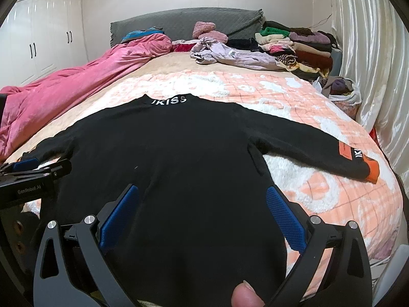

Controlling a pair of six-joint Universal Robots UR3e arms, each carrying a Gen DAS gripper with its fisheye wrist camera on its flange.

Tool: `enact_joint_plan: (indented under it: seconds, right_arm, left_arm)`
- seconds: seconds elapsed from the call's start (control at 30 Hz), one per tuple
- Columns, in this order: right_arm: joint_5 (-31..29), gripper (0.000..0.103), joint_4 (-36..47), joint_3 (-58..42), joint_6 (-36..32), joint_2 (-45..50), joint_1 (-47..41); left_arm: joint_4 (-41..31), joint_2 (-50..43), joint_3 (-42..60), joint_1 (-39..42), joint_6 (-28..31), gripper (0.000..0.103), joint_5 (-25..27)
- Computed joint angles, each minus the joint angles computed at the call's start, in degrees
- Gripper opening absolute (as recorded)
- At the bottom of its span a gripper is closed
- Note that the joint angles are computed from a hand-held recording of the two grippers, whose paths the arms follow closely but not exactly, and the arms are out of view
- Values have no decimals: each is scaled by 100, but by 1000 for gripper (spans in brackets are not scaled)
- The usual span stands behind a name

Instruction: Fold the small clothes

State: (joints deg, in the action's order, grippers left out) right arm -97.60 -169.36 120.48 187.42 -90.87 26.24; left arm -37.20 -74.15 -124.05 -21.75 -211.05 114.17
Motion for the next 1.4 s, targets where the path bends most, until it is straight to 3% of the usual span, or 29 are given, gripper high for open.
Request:
enact_joint_plan:
  seconds: [0.67,1.4]
  right_arm:
    - [447,99,-369,-288,-217,485,-1216]
    - [284,99,-526,-683,-302,910,-2755]
  left_arm:
    - [520,-1261,981,623,538,94,-611]
    - [604,-3051,2912,819,939,94,-1188]
